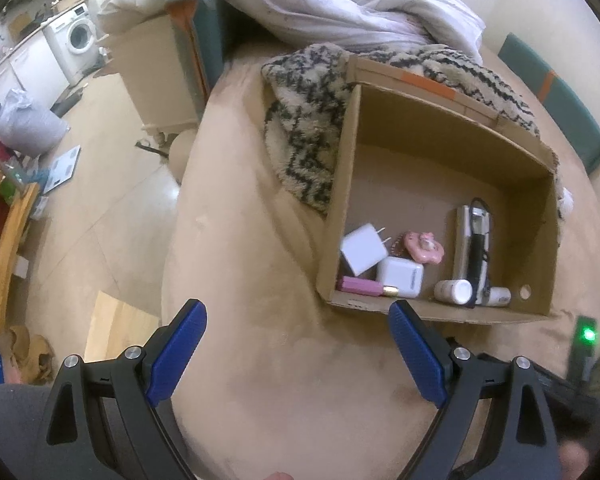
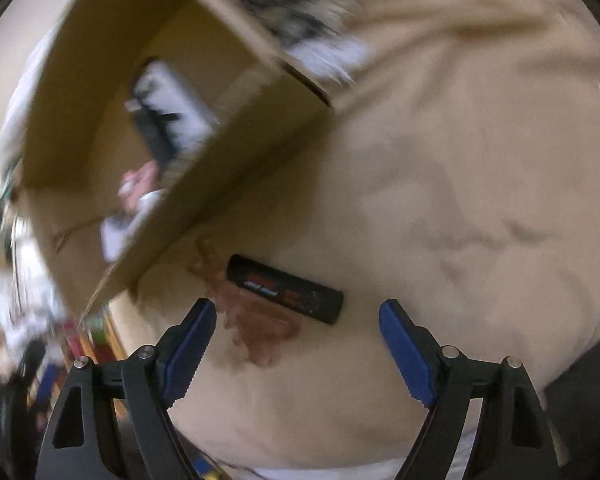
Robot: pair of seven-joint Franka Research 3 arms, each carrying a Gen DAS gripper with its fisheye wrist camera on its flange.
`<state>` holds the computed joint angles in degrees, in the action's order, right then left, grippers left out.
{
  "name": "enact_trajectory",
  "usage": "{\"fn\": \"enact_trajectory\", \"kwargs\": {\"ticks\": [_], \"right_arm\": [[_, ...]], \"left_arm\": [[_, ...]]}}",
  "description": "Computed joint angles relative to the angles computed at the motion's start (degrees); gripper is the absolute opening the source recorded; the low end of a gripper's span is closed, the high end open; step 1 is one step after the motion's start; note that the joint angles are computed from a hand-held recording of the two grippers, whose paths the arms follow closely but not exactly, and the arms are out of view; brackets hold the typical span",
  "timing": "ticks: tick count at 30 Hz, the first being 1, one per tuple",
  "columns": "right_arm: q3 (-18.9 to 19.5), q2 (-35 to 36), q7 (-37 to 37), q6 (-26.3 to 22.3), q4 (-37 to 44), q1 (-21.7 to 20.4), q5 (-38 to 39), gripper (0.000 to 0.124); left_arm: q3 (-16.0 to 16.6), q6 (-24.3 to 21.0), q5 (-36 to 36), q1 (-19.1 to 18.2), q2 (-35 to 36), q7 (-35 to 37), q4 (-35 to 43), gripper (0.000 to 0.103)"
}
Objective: Organize rigid objects
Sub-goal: 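Grasp the black printed stick on the bed with the right tool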
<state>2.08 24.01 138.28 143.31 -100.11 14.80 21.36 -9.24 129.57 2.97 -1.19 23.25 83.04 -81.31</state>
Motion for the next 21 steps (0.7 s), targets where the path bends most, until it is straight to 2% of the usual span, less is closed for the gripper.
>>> {"fn": "enact_trajectory", "kwargs": {"ticks": [3, 6, 8, 12, 14, 18, 21], "right_arm": [[-3.6, 2.4, 10.1, -3.4, 4.2, 4.2, -7.8, 0.09], [-5.5, 6.9, 16.9, -11.0, 12.4, 6.6, -14.8, 0.09], [-6.0, 11.1, 19.2, -18.6, 20.1, 7.8, -18.8, 0.09], [-6.9, 18.5, 21.7, -29.3, 32.4, 10.2, -25.1, 0.098], [-7.3, 21.1, 22.2, -33.0, 36.7, 11.4, -27.5, 0.1], [-7.4, 20.6, 22.4, -32.0, 35.4, 12.7, -30.5, 0.1], [-6.8, 18.5, 19.6, -27.9, 31.4, 12.6, -31.6, 0.093]], "left_arm": [[-0.7, 0.4, -1.8, 0.6, -0.6, 1.4, -0.5, 0.091], [-1.1, 0.5, -3.6, 1.2, -1.1, 2.4, -0.8, 0.091], [-1.2, -0.1, -4.7, 1.4, -1.0, 2.9, -0.6, 0.091], [-1.2, -1.0, -6.0, 1.6, -0.9, 3.1, -0.1, 0.091], [-1.1, -1.2, -6.2, 1.6, -0.8, 3.0, 0.1, 0.091], [-1.3, -1.9, -7.1, 1.7, -0.6, 3.4, 0.6, 0.091], [-1.3, -1.9, -6.9, 1.4, -0.6, 3.6, 0.6, 0.091]]}}
